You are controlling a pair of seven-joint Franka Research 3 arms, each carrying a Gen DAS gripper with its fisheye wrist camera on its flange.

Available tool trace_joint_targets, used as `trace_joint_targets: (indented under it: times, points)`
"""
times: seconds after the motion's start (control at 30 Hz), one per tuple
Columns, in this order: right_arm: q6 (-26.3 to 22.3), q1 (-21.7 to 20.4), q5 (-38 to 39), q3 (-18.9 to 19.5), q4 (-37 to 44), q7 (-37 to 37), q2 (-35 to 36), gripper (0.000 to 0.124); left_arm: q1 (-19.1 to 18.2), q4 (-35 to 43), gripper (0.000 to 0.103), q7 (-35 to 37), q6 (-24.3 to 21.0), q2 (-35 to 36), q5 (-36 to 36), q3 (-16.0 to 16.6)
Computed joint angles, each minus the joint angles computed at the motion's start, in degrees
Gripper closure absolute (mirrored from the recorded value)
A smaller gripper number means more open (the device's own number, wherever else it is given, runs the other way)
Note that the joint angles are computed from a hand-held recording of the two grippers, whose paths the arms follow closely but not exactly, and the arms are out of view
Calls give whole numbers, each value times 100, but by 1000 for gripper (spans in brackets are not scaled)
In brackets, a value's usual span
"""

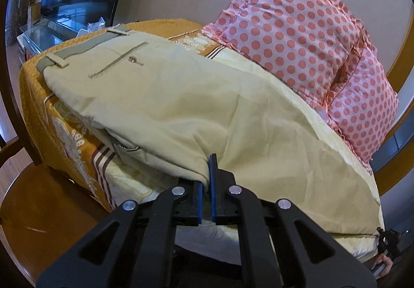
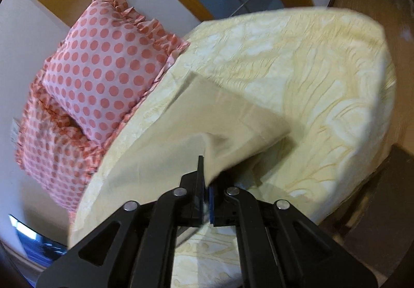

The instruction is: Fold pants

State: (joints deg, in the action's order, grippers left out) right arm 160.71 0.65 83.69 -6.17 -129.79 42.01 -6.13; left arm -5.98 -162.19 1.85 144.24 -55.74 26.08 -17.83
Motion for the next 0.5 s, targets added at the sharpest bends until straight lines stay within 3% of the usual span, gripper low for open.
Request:
trace_joint_targets:
  times: [0.1,0.23,0.37,0.43,0.5]
  points:
    - [562,22,228,18,-102,-189,-177,100,-119,-28,89,124,-165,-117,19,-32]
    - [846,-36,-37,-25,-146,504,-85,96,-356,111,74,382,-819,-294,58,-194]
    - [913,-34,503,-25,-112,77,-35,96,-463,291,59,301,-1550,-595,199,-503]
    - [792,-22,599,-16,-114,-56,-50,96,-443,381,55,201,-1587,-660,439,-601]
    - [431,-35,984,-51,-121,-427,-81,96,-424,439,43,177,-1330,-579,701,-577]
